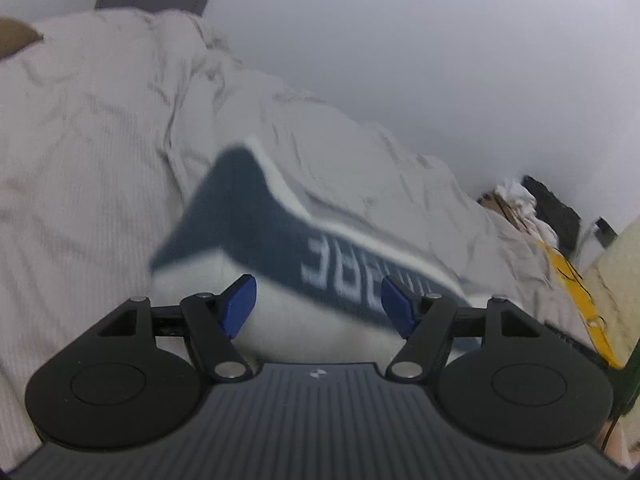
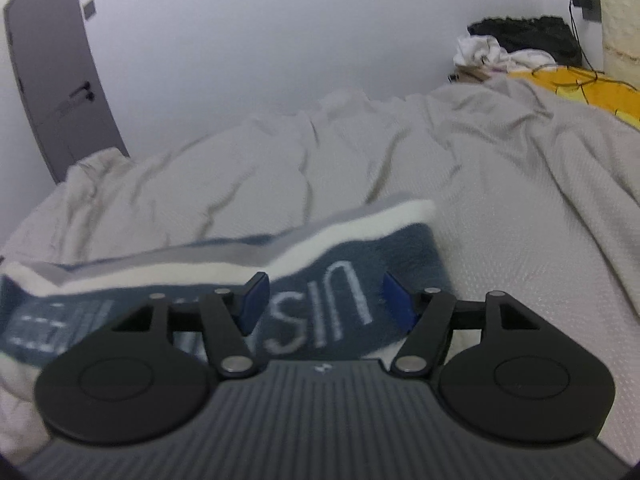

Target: Fold large clothes

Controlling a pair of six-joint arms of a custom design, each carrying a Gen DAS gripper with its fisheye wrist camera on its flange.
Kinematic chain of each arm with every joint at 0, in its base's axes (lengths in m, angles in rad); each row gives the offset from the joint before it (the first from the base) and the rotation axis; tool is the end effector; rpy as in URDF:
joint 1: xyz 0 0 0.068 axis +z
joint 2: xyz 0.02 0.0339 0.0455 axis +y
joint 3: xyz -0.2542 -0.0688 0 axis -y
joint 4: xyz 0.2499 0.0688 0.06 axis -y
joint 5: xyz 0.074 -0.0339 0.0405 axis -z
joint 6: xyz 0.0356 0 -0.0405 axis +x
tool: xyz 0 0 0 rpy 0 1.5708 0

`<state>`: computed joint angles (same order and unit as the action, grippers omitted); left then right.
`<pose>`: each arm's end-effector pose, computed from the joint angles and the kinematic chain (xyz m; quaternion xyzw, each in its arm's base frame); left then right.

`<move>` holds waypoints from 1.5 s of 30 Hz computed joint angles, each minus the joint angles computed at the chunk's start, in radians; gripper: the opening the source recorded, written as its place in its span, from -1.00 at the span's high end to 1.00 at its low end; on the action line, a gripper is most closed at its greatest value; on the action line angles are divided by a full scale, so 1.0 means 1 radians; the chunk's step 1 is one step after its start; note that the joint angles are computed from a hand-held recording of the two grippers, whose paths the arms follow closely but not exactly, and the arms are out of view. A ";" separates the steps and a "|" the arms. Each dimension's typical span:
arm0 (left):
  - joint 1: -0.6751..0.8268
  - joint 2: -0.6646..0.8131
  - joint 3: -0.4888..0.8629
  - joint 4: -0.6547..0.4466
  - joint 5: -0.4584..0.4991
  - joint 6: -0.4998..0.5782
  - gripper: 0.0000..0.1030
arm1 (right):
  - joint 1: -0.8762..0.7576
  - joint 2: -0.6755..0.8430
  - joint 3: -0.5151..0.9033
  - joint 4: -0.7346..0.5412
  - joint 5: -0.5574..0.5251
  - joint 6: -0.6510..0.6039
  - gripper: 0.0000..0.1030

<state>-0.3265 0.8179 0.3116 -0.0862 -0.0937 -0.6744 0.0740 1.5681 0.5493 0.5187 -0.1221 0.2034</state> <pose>0.1759 -0.0561 0.1692 -0.1743 0.8647 -0.1889 0.4316 0.2963 0.0263 0.1340 0.0244 0.8587 0.1224 0.4970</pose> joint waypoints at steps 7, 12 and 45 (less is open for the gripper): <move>0.080 0.042 -0.099 0.124 0.261 -0.177 -0.59 | 0.079 -0.153 -0.093 -0.060 -0.044 0.007 -0.29; 0.207 0.246 -0.168 0.426 0.475 -0.279 -0.62 | 0.121 -0.076 -0.079 -0.087 -0.033 0.029 -0.29; 0.121 0.473 -0.151 0.782 0.279 -0.465 0.05 | 0.029 0.022 -0.141 0.135 -0.555 0.471 -0.78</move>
